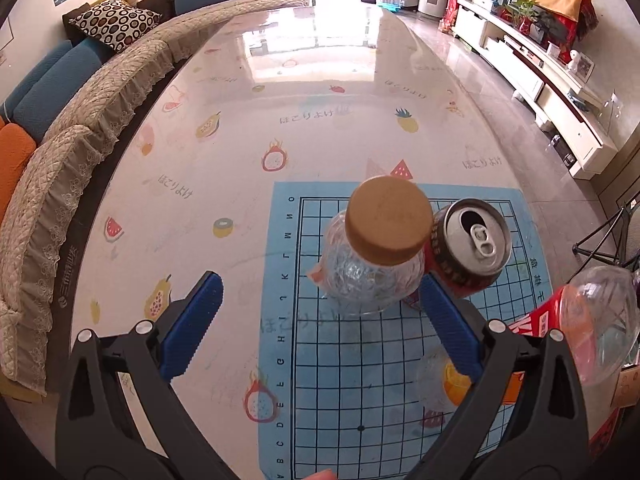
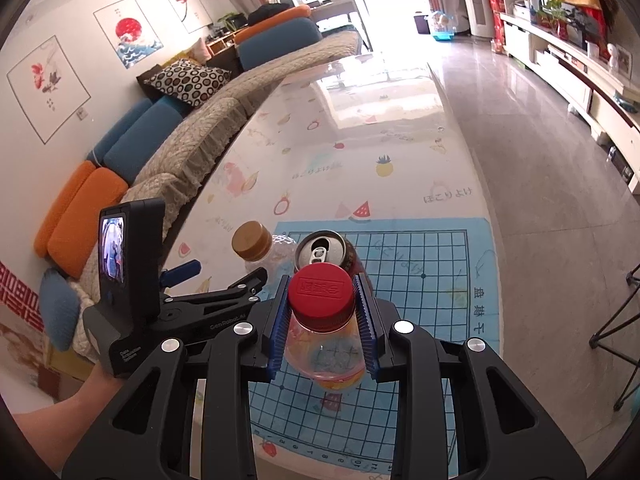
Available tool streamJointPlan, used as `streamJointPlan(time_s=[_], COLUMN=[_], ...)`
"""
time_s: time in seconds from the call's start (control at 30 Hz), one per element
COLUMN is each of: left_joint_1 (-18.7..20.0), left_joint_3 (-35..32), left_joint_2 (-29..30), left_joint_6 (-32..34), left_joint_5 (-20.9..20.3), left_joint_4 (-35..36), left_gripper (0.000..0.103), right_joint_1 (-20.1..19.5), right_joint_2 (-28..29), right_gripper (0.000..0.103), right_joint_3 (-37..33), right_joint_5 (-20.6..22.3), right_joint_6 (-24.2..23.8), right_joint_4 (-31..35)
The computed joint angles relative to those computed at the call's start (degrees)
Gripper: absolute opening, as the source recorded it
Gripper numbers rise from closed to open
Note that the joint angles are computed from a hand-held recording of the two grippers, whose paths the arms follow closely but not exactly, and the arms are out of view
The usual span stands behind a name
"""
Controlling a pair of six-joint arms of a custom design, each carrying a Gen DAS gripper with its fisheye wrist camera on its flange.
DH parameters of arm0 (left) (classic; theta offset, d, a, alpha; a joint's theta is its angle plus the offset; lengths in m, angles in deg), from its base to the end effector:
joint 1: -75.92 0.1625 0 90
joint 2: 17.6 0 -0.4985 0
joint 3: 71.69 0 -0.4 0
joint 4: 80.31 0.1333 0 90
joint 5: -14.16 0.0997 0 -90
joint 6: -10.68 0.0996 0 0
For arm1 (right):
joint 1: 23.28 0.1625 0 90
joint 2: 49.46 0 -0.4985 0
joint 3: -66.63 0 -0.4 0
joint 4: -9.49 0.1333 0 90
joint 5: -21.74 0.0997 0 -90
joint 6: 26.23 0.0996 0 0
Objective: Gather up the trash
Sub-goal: 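Lift the orange-label bottle with the right tool while the left tool approaches the wood-capped bottle, then close the left tool on the wood-capped clear bottle while the right tool holds the orange-label bottle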
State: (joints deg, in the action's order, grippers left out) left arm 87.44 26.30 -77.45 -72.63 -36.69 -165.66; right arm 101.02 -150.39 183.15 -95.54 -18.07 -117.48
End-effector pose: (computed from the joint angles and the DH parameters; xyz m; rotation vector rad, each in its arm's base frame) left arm -0.5347 -0.3092 0.2221 0.2165 2.2421 -0.6450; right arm 0.3068 -0.2942 0.4984 0.4978 -2.6997 0.7235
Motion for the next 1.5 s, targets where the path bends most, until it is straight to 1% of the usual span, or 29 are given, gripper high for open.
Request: streamJointPlan(time_s=[0.17, 0.4, 0.87, 1.27, 1.37, 1.5], left_joint_1=[0.5, 1.42, 2.24, 2.63, 2.69, 2.92], left_joint_3=[-0.06, -0.79, -0.8, -0.17, -0.13, -0.19], left_joint_2=[-0.2, 0.68, 1.37, 1.55, 1.7, 2.06], left_joint_6=[-0.38, 1.53, 2.91, 3.93, 4.2, 5.3], left_joint_5=[0.9, 2.05, 2.8, 2.49, 2.58, 1.52], left_joint_4=[-0.19, -0.85, -2.41, -4.09, -4.6, -5.75], left_gripper=[0.096, 0.096, 0.096, 0.095, 0.092, 0.085], right_joint_1=[-0.57, -0.67, -0.39, -0.4, -0.42, -0.42], right_joint_2=[-0.16, -0.1, 0.06, 0.05, 0.06, 0.05], right_gripper=[0.032, 0.032, 0.032, 0.032, 0.032, 0.032], right_joint_3=[0.04, 0.12, 0.24, 0.32, 0.31, 0.33], right_joint_5=[0.33, 0.37, 0.06, 0.11, 0.11, 0.13], right_joint_6=[0.33, 0.17, 0.59, 0.42, 0.42, 0.39], right_joint_4=[-0.2, -0.45, -1.1, -1.24, -1.27, -1.25])
